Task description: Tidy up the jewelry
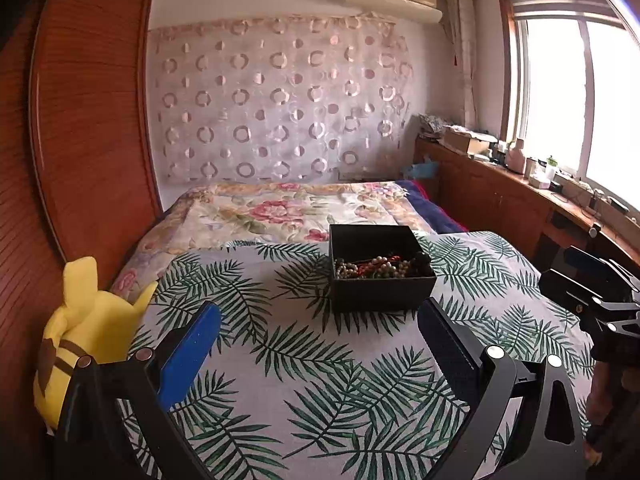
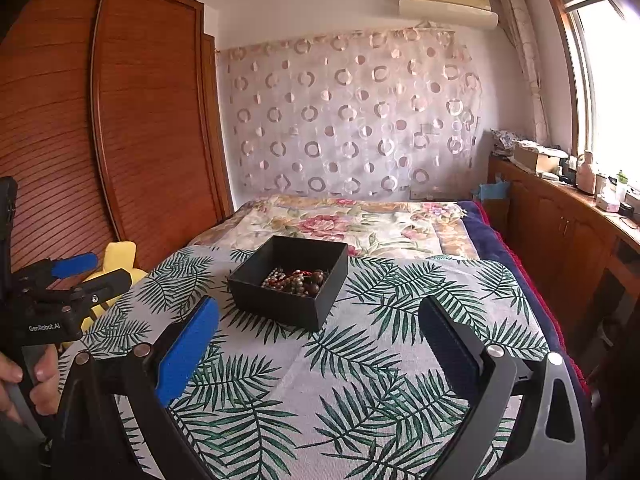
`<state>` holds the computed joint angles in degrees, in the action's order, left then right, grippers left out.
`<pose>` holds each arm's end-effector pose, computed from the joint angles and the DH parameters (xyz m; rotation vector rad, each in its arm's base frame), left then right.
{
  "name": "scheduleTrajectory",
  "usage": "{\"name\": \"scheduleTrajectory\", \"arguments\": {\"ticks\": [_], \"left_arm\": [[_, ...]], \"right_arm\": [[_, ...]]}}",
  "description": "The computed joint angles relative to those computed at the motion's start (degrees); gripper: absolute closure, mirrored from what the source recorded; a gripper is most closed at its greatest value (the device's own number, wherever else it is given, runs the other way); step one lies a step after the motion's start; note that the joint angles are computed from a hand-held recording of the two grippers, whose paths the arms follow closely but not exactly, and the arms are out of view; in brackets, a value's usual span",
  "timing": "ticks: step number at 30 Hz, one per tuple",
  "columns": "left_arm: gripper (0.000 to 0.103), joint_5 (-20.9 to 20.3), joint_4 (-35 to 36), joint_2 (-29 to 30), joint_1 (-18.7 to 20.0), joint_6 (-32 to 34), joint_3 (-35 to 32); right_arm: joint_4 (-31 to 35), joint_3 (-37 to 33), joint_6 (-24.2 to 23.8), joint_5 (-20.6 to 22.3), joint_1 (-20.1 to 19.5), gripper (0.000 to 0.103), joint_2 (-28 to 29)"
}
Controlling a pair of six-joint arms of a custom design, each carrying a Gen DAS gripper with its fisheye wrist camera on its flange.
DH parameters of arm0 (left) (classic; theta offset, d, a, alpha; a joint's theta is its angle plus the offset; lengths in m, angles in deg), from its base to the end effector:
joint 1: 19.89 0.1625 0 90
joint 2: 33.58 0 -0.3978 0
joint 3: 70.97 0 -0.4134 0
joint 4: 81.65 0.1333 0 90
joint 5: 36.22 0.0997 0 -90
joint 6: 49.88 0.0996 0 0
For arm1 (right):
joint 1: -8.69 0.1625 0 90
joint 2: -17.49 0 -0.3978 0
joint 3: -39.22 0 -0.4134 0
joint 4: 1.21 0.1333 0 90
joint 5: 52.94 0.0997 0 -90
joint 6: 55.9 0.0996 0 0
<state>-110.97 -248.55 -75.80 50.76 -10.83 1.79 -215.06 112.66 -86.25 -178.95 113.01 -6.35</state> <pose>-0.1109 -0.7973 0.2256 1.1230 2.3108 -1.0234 0.2546 -0.6950 0.0826 0.3032 -2.0258 1.4008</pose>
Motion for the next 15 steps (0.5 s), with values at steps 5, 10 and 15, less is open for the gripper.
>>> {"name": "scheduleTrajectory", "arguments": {"ticks": [5,10,15], "left_arm": [[0.008,0.19,-0.19,-0.04,0.02,0.14,0.19],[0.008,0.05,-0.12,-0.05,0.04,-0.01,0.16],[0.008,-0.28,-0.54,-0.18,0.06,0.16,0.46]], "right_arm": [[0.56,0.12,0.69,-0.50,0.17,0.003,-0.12],[0.36,0.10,0.63,-0.66,0.25,0.003,-0.10],[0.01,-0.33,0.50,-0.97,0.30,0.003,0.22]]}}
